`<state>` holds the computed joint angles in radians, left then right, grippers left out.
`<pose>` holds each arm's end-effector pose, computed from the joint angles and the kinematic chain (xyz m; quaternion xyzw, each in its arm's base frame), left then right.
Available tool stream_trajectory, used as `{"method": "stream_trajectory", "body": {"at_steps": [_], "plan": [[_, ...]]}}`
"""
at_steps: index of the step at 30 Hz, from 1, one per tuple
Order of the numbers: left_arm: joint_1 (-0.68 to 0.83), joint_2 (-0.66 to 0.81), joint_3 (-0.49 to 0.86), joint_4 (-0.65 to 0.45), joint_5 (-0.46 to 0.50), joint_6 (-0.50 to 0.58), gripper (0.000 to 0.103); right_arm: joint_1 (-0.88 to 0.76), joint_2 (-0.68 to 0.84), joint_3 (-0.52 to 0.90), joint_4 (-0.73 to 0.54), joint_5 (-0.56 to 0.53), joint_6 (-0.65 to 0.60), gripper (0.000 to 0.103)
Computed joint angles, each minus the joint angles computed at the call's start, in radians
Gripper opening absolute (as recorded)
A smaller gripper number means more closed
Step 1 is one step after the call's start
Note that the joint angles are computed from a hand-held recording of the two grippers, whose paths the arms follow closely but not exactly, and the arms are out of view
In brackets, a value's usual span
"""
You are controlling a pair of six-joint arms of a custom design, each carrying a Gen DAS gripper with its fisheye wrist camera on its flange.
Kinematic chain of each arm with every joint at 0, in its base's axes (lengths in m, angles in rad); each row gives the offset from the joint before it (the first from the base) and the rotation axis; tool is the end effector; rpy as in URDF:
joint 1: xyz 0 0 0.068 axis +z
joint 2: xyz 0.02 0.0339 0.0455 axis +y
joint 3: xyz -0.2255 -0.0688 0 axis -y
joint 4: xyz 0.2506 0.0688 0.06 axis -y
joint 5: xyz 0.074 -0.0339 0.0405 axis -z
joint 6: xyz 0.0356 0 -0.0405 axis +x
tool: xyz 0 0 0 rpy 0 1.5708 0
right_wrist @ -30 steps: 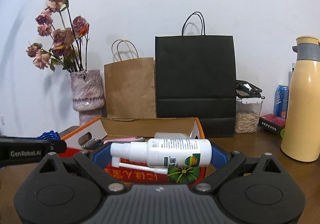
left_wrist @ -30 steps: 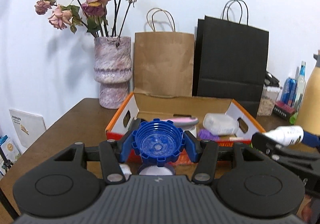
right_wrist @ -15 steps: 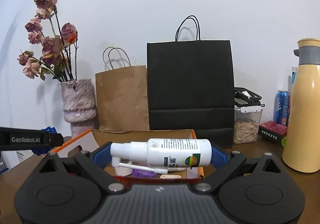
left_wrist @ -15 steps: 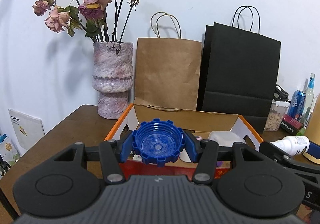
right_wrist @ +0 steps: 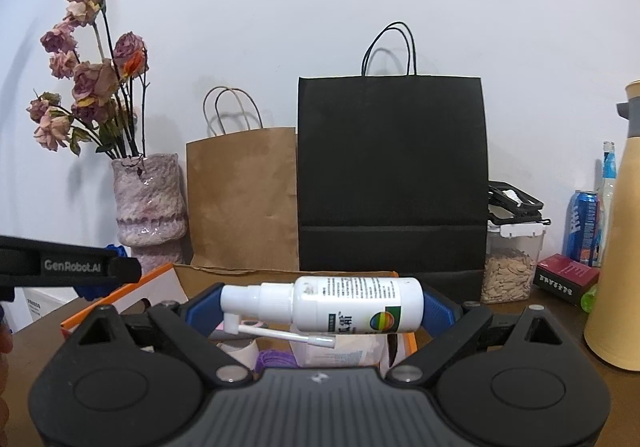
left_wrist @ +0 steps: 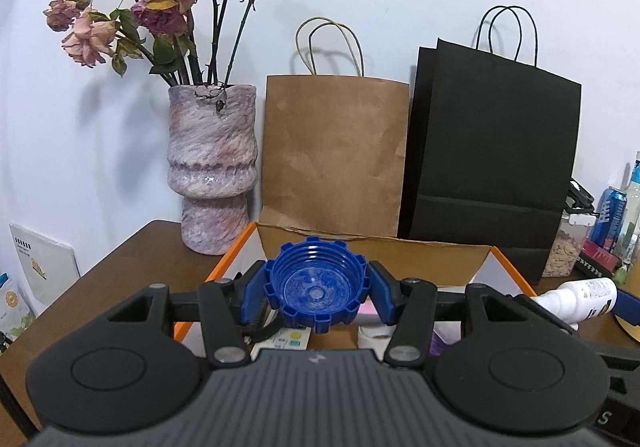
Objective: Organize rigid objects
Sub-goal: 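Grasp the blue ribbed cap with the left gripper while the right tool carries the spray bottle to the box, then open both grippers to drop the blue cap and spray bottle into the box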
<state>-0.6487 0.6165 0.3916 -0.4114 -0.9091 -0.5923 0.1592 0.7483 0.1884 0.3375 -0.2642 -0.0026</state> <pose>0.1531 -0.0808 0.1895 -0.1751 0.8074 0.0836 0.5572 0.2006 0.0416 0.1608 -0.1445 0.7652 0.1510 0.6089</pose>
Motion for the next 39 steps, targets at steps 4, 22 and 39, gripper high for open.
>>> {"method": "stream_trajectory", "body": {"at_steps": [4,22,39], "plan": [[0.063,0.056,-0.002,0.09,0.045,0.055,0.055,0.019,0.138,0.039,0.092,0.014,-0.008,0.097],[0.301,0.295,0.017,0.314,0.219,0.169,0.055,0.062,0.519,0.207,0.228,0.047,-0.042,0.097],[0.256,0.262,0.009,0.287,0.14,0.158,0.103,0.053,0.513,0.216,0.163,0.049,-0.054,0.103]]}}
